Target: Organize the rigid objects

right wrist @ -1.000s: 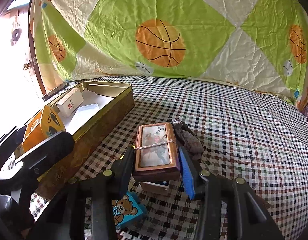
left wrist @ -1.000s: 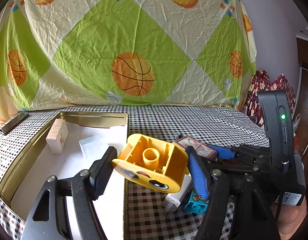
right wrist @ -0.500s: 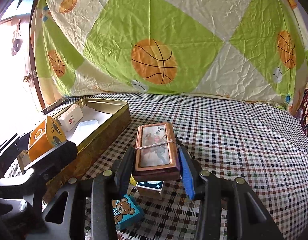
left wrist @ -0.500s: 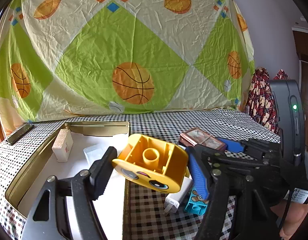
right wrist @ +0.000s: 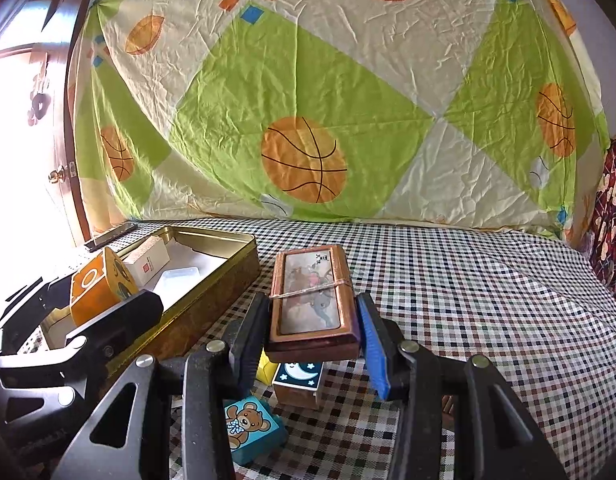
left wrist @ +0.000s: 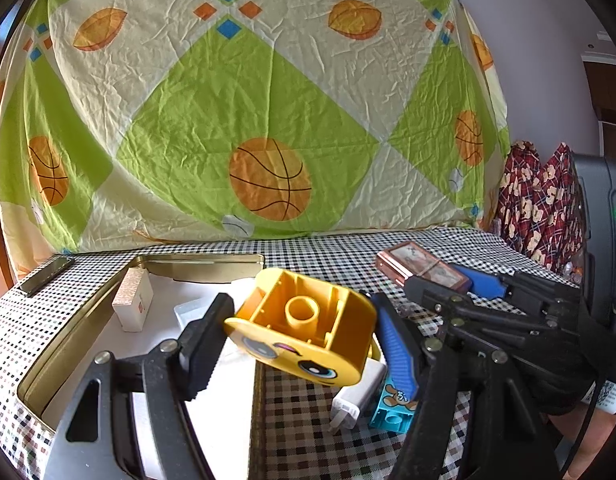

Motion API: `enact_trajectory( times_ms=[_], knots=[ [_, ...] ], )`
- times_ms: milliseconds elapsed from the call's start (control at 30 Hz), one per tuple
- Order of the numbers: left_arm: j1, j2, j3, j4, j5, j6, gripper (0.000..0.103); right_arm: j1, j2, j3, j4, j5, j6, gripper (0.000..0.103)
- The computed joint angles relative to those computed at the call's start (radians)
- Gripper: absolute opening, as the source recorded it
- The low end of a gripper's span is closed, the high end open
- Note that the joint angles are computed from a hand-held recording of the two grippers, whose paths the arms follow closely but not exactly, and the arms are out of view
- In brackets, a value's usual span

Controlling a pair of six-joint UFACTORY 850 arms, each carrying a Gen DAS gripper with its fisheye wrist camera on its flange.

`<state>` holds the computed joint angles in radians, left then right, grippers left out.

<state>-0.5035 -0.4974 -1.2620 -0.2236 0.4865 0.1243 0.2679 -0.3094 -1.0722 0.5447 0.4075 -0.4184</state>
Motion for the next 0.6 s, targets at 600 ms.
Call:
enact_trajectory(
  times_ms=[600],
  knots=[
    [-0.004, 0.019, 0.039, -0.032, 0.084, 0.009, 0.070, 0.001, 0.032, 0.054, -0.061, 0.093, 0.091, 0.046]
  ],
)
